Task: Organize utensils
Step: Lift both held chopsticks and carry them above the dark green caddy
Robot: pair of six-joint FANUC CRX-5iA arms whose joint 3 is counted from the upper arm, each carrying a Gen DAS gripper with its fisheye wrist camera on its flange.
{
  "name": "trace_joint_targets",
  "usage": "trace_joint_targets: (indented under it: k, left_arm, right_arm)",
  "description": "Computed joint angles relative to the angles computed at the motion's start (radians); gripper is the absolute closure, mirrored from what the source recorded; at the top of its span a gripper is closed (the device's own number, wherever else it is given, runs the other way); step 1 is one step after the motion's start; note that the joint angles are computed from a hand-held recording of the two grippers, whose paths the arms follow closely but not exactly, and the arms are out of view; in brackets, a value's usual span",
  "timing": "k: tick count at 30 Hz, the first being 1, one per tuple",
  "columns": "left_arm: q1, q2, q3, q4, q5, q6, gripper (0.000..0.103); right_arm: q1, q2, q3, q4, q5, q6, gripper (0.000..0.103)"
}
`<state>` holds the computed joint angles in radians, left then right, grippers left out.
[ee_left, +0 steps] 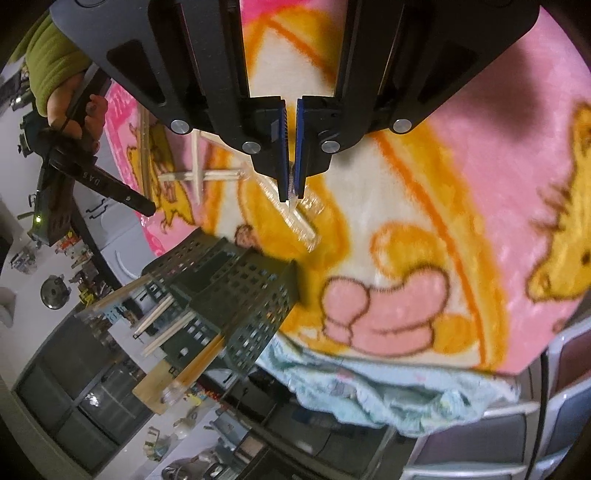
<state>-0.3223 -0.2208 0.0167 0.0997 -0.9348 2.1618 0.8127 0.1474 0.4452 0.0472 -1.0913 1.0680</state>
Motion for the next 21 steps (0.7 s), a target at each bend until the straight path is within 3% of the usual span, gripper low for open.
trace_joint_targets:
  k: [21]
  left_arm:
    - [-0.092,0.013,0.147,-0.134,0.02,-0.014,0.102]
  right_arm:
    - [0.062,-0.058,0.004,0.1,0.074,0.022,0.098]
